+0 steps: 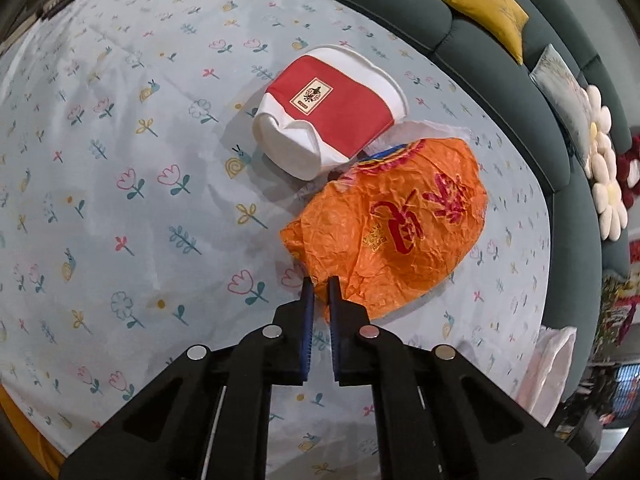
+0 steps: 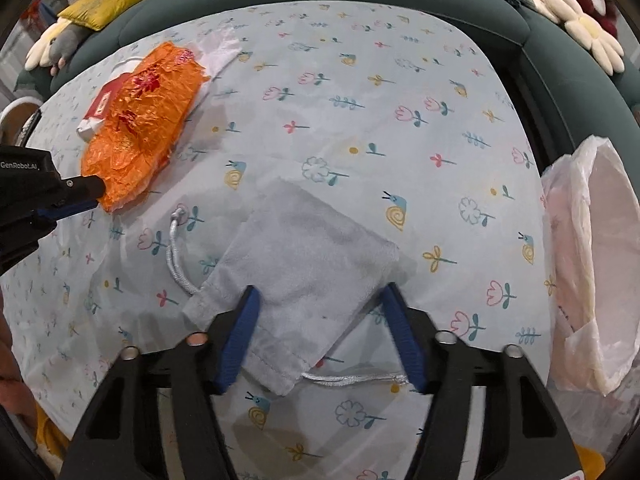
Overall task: Collect trash
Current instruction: 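Grasp the orange bag with the left gripper while the right grasps the grey drawstring bag, then carry the orange bag and grey bag over the wastebasket and open both grippers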
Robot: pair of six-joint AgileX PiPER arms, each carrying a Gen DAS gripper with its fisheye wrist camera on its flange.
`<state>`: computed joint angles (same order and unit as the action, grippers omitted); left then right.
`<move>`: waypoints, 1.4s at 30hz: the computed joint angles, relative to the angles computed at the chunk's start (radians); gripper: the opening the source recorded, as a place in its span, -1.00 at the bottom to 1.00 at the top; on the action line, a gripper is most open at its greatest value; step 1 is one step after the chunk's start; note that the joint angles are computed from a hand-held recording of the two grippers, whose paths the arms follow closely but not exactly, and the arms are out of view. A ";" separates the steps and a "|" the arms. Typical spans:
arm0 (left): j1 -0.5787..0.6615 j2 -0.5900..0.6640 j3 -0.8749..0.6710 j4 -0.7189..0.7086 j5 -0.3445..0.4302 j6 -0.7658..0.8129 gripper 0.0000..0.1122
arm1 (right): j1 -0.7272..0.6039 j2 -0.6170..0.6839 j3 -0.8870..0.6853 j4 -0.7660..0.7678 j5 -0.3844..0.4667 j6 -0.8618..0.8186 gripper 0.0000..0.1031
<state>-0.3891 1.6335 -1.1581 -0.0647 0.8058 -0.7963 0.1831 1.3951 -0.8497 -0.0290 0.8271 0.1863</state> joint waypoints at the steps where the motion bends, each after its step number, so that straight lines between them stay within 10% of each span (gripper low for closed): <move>1: -0.012 -0.010 0.006 0.011 -0.003 -0.009 -0.89 | 0.004 -0.003 0.000 0.002 0.002 -0.001 -0.08; 6: -0.064 -0.042 0.010 0.061 0.022 -0.054 -0.90 | -0.005 -0.010 -0.012 0.043 0.032 -0.045 -0.86; 23: -0.357 -0.098 -0.118 0.213 0.158 -0.224 -0.92 | -0.254 -0.248 -0.039 0.168 0.174 -0.248 -0.88; 42: -0.674 0.125 -0.572 0.348 0.359 -0.262 -0.95 | -0.915 -0.289 -0.178 0.440 0.376 -0.763 -0.88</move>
<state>-1.0631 1.7585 -1.7306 0.2834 1.1653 -1.0587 -0.7315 1.1057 -1.0275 0.4109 1.2030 -0.5772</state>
